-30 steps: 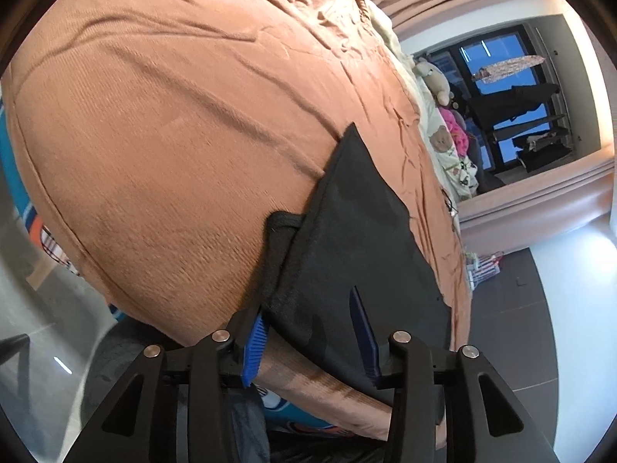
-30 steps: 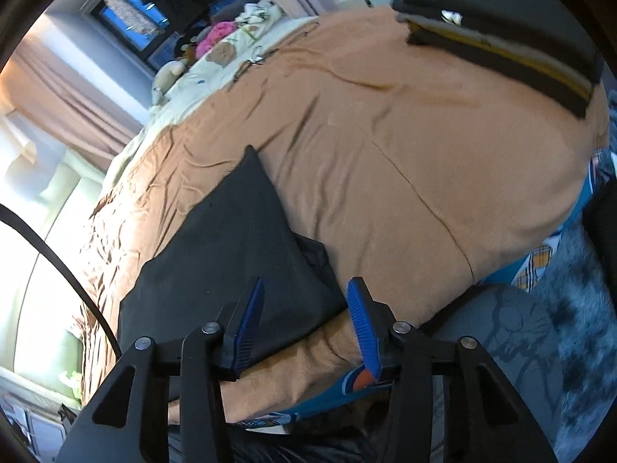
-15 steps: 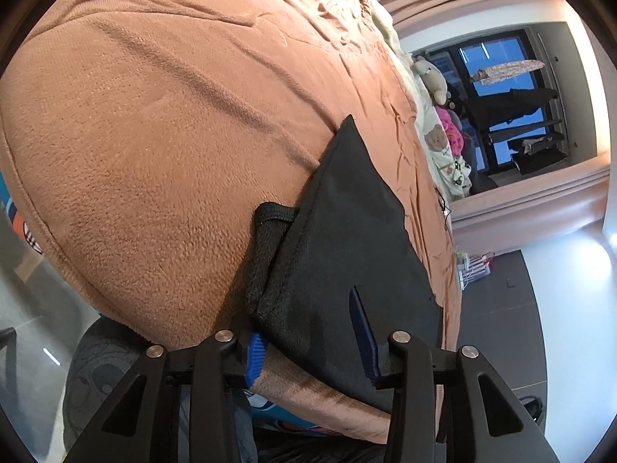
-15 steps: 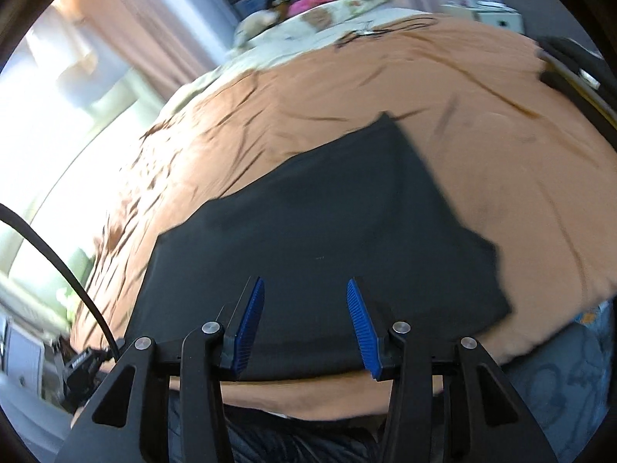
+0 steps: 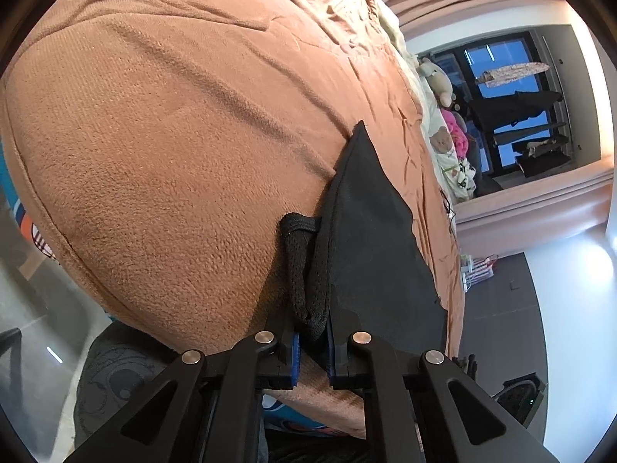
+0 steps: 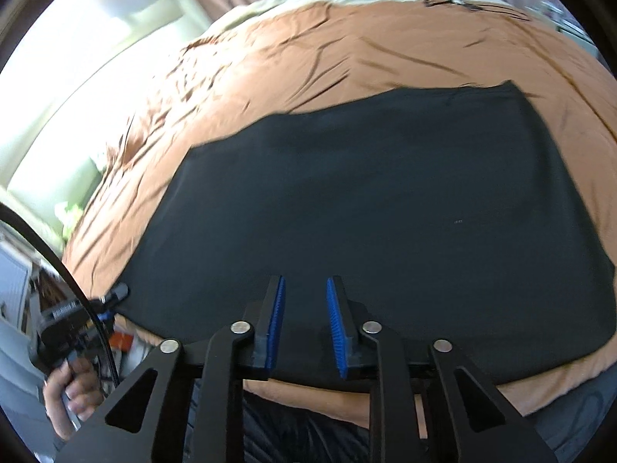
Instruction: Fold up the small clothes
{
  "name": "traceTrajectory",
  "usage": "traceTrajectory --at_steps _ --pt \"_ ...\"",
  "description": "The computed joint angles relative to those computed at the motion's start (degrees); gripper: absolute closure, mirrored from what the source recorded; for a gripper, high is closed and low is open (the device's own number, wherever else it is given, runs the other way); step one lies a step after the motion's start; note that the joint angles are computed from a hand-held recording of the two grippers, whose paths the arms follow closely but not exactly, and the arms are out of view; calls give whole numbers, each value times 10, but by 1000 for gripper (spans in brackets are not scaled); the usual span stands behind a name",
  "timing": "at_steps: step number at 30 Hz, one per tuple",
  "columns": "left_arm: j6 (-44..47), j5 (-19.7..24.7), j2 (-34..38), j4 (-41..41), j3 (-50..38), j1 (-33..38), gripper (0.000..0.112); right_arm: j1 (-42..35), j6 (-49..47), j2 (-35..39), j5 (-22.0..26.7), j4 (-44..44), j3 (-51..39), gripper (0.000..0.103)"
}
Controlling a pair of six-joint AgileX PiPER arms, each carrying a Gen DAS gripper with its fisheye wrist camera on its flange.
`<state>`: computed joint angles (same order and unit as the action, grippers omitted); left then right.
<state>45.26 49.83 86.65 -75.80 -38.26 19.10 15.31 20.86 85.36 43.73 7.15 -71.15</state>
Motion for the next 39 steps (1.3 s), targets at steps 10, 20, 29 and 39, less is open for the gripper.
traceTrajectory --at_steps 10,20,29,39 --pt "-24 -17 -2 13 -11 -16 102 14 -68 58 38 19 -38 90" --pt "-21 -19 -14 6 -1 -14 102 -1 -90 86 71 9 -91 90" --pt "-48 -25 -9 3 -7 -11 102 -14 -70 175 86 -4 -194 90" --pt "-94 -63 -14 2 4 -23 103 -32 -58 321 170 -4 -403 90"
